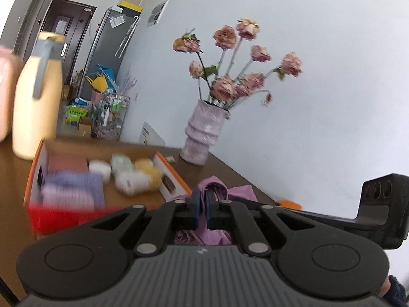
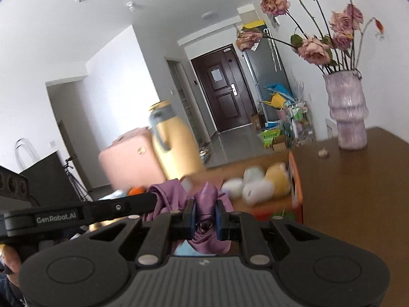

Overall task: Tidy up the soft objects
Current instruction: 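Carry the mauve scrunchie into the box and open the left gripper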

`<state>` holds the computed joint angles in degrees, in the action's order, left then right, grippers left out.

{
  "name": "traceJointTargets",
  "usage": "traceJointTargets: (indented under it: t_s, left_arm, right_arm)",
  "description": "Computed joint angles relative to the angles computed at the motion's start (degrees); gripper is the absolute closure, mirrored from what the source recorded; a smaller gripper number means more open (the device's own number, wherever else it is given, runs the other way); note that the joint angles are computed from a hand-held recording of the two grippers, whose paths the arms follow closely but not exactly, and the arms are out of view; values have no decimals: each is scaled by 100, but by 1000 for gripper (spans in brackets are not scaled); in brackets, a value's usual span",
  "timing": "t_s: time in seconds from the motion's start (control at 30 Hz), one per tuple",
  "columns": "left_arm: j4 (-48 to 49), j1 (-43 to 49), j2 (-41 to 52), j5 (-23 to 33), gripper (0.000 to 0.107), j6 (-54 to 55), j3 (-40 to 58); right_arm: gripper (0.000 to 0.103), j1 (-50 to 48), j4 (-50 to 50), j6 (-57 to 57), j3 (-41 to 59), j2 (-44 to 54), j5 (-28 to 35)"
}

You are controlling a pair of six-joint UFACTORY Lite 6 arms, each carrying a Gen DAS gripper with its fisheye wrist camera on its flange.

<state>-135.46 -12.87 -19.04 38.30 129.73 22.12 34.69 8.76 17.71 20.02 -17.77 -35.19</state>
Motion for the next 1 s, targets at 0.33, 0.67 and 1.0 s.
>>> traceJointTargets:
  t_s: [0.33, 0.67, 1.0]
  left_arm:
    - [1815, 361, 5172, -1567, 102, -1886, 5660]
    - [7745, 283, 7812, -2568, 102, -7516, 9071]
    - [8460, 243, 7430, -2701, 66, -8100, 8789]
  right_arm:
    - [89, -1618, -4499, 3681, 5640, 5157, 1447]
    - [85, -1220, -9171, 8062, 8135, 7366, 1577]
    - [46, -1341, -8170, 7127, 7146, 6490, 1555]
